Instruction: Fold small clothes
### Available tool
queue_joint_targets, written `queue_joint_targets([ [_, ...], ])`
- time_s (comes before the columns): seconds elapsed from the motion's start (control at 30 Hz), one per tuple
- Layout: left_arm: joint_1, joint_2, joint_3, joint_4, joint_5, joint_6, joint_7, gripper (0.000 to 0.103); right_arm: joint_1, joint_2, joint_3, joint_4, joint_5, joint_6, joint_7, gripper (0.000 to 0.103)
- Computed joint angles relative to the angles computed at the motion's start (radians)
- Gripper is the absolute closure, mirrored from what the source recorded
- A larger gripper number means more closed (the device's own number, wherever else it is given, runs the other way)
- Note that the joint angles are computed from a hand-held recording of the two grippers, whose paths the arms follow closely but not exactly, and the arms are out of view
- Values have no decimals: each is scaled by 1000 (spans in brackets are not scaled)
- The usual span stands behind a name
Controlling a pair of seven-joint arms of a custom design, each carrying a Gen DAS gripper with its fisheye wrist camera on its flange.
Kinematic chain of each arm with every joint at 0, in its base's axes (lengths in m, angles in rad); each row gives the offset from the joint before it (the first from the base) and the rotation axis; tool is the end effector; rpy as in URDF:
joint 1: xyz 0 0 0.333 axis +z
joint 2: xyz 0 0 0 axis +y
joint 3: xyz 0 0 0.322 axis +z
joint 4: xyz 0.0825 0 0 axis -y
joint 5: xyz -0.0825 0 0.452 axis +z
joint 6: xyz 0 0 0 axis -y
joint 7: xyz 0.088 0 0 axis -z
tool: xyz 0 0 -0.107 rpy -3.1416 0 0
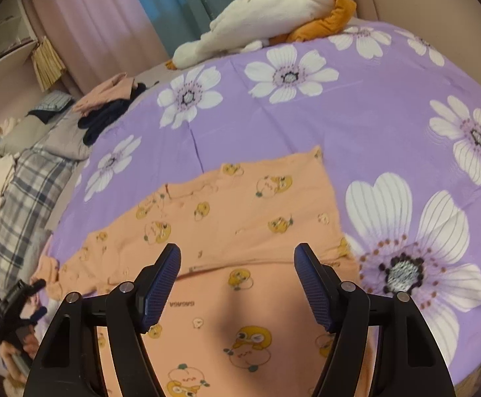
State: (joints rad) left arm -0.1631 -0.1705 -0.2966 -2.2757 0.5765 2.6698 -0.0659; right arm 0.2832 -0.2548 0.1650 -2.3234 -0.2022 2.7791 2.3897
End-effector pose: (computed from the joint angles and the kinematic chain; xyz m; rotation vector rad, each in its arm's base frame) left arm 0.5180 -0.2785 0.4524 -2.4745 1.1188 -0.8815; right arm 0.5099 0.2592 0.4951 -1.5543 1.8965 -0.3599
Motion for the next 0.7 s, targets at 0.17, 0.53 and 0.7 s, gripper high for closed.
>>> queue_joint_targets([
  [0.17,42,-13,22,-39,5,36,-45,11,2,6,9,7,-13,-28,20,32],
  [0.53,86,63,41,3,108,61,-144,46,17,32,3,34,-34,-76,32,32],
  [0.7,79,96,69,14,128,145,-167,95,29,41,-6,36,-13,-81,21,32],
])
